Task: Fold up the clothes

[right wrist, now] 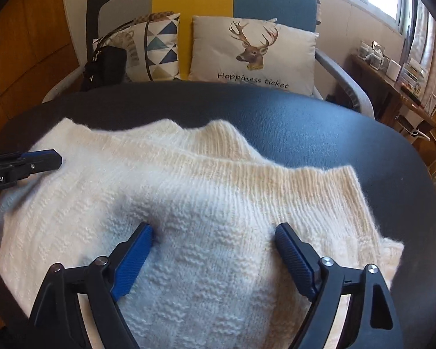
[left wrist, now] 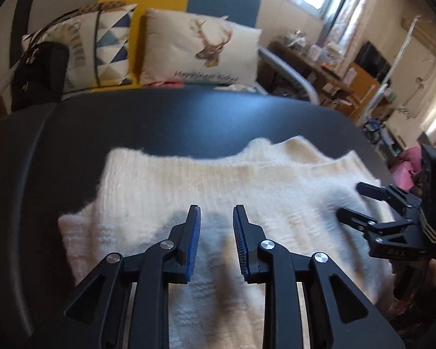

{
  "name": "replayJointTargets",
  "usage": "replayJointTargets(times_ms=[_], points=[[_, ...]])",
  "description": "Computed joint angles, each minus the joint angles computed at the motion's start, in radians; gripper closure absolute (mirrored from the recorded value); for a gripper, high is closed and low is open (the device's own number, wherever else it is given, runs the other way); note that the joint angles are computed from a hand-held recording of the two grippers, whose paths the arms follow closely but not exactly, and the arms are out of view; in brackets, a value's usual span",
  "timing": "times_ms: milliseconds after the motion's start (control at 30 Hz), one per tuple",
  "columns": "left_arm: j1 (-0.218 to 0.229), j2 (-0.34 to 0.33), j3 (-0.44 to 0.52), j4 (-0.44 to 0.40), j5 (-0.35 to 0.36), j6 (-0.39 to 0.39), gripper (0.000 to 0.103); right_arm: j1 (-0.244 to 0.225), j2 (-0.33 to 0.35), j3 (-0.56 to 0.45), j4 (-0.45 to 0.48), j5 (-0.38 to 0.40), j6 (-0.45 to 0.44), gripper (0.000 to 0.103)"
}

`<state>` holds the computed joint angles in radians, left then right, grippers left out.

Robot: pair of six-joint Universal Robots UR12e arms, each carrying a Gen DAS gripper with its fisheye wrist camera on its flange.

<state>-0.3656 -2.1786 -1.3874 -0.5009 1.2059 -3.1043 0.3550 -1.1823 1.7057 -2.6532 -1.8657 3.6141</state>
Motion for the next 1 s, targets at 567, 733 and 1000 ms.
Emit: replayJointTargets(times_ms=[567, 733, 1000], points=[[0.018, 0.024, -0.046, 0.077, 0.03, -0.039, 0.078, -0.041, -0.026, 0.032, -0.041, 0.081, 0.039, 0.017], [0.021, 0.023, -0.047, -0.008, 0.112, -0.049, 0.078, -0.068, -0.093, 0.122, -0.018, 0.103, 0.112, 0.017], [0.088, 0.127, -0.211, 0.192, -0.014, -0.192, 0.078, -0.046, -0.148, 0.163, -0.067, 0.09, 0.143, 0.02]])
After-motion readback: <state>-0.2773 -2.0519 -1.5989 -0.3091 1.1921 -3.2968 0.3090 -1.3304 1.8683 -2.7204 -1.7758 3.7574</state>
